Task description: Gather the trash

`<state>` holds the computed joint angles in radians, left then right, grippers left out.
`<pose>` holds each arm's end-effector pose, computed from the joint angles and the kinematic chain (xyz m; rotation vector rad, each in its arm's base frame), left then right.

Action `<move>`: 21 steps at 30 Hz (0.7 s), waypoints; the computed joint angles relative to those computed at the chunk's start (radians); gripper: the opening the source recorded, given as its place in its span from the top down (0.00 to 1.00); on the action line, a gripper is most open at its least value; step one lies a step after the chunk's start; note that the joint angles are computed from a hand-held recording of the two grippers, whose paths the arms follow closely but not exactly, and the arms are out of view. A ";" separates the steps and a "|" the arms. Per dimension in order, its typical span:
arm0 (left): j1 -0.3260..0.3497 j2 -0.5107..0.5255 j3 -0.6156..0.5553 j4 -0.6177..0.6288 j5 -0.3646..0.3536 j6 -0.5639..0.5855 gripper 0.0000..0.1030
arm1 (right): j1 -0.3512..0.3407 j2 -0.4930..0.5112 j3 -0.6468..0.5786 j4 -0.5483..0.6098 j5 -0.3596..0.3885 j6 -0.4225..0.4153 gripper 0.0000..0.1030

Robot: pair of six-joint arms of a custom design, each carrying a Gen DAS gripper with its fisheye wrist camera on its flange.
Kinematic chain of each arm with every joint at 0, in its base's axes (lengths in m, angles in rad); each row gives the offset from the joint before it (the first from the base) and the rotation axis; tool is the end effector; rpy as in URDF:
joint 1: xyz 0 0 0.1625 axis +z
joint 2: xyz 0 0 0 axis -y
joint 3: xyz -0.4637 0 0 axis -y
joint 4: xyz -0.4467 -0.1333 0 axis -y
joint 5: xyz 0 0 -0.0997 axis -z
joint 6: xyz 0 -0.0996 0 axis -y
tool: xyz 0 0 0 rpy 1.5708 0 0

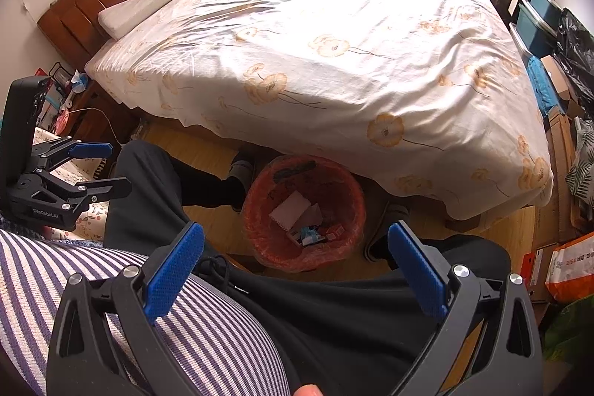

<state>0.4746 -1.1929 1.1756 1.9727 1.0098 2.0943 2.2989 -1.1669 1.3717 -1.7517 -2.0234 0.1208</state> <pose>-0.3540 -0.3913 0.5604 0.2025 2.5104 -0.4018 0.5442 -0.4756 0.4061 0.8176 -2.5842 0.2275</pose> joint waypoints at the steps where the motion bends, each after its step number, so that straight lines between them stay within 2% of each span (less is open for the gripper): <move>1: 0.000 0.000 0.000 0.000 0.000 0.000 0.06 | -0.001 0.000 -0.001 0.000 0.001 -0.001 0.05; 21: 0.001 0.008 -0.016 0.003 -0.001 0.009 0.06 | 0.000 0.004 -0.008 -0.003 0.001 -0.006 0.05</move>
